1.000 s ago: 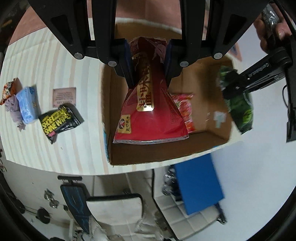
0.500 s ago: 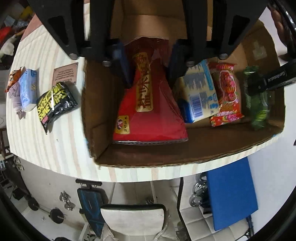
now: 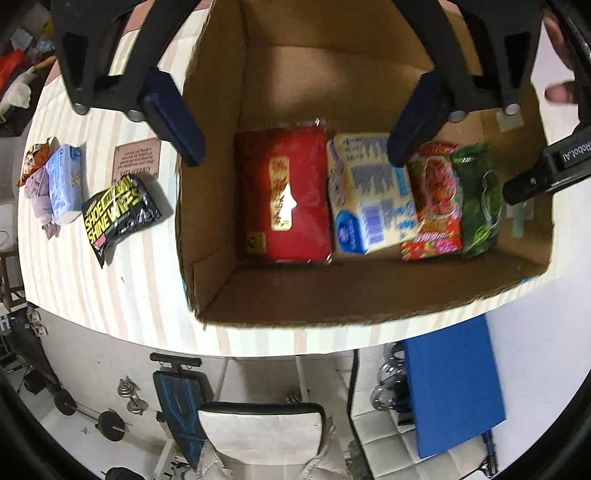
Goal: Organize soft objects
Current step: 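Lower both packs into the box beside the candy and open both tools, then grasp the black shoe shine pack with left tool while right tool grasps blue wipes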
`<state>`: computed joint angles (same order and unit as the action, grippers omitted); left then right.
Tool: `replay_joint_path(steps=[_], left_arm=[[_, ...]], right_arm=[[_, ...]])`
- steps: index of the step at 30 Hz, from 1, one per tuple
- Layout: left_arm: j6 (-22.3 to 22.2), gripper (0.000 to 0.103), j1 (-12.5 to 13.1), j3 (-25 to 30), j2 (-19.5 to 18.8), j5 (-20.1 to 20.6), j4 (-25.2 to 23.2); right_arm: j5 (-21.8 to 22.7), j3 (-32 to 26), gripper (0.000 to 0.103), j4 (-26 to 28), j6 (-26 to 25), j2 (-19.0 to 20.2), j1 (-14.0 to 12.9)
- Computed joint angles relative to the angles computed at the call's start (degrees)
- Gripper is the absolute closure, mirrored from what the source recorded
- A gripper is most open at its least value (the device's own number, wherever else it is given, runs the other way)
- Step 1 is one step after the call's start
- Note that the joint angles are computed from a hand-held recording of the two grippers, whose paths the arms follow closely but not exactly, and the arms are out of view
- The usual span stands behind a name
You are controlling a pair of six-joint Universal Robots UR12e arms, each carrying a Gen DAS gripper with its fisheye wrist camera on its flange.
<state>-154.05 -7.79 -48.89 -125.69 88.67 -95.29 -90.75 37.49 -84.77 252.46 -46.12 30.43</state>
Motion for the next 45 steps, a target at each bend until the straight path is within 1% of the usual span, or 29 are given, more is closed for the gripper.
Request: replay_joint_path(steps=[5, 10, 13, 19, 22, 25, 27, 29, 31, 33, 36, 38, 40, 42, 43, 45], left_arm=[[1.87, 0.003, 0.74, -6.23, 3.80, -1.41, 3.63], [2.89, 0.003, 1.78, -11.90, 8.08, -3.13, 7.42], [3.98, 0.003, 2.32, -14.72, 10.56, -3.38, 9.56], [4.67, 0.003, 3.37, -18.82, 14.63, -4.31, 13.12], [4.75, 0.003, 4.35, -20.09, 16.30, -5.92, 12.64], [5.13, 0.003, 4.82, -21.71, 18.03, -5.52, 13.11], [4.92, 0.003, 5.09, -23.23, 19.33, -5.42, 14.47], [4.52, 0.000, 5.31, -24.08, 20.22, -5.88, 14.95], [4.31, 0.000, 5.33, -24.89, 21.02, -6.32, 15.60], [4.23, 0.000, 5.06, -25.41, 21.80, -6.34, 15.96], [4.96, 0.000, 4.09, -26.15, 22.94, -6.82, 17.05], [7.11, 0.000, 2.74, -26.13, 23.44, -7.08, 17.18], [9.05, 0.000, 0.82, -26.49, 23.84, -6.41, 18.48], [11.05, 0.000, -1.44, -26.61, 23.89, -5.70, 19.51], [12.22, 0.000, -3.01, -26.46, 23.67, -5.53, 19.79], [14.23, 0.000, -5.33, -26.04, 22.96, -5.20, 20.39]], right_arm=[[-0.72, -0.45, 0.000, 0.38, -1.25, -0.25, 1.59], [-2.39, 0.79, 0.000, -1.20, 0.17, -1.32, 2.94], [-3.94, -0.14, 0.000, -0.45, 1.37, -1.44, 4.10], [-6.62, -1.10, 0.000, -1.01, 3.64, -2.12, 6.39], [-8.34, -1.96, 0.000, -1.16, 4.16, -2.34, 7.42], [-10.51, -3.30, 0.000, 0.09, 5.15, -2.45, 8.75], [-10.67, -2.32, 0.000, -1.26, 5.43, -3.28, 9.29], [-10.63, -1.82, 0.000, -2.06, 5.32, -3.74, 9.62], [-10.53, -0.69, 0.000, -3.55, 5.20, -4.48, 9.93], [-10.59, 0.43, 0.000, -4.41, 5.03, -5.22, 10.20], [-10.67, 3.63, 0.000, -7.08, 5.42, -7.13, 10.32], [-10.77, 8.02, 0.000, -9.78, 6.41, -9.83, 10.23], [-10.72, 13.05, 0.000, -12.64, 8.28, -13.06, 9.97], [-10.96, 17.07, 0.000, -13.90, 9.81, -15.91, 9.64], [-11.12, 20.55, 0.000, -14.81, 11.36, -18.40, 9.31], [-11.31, 25.19, 0.000, -14.69, 13.11, -21.99, 8.63]])
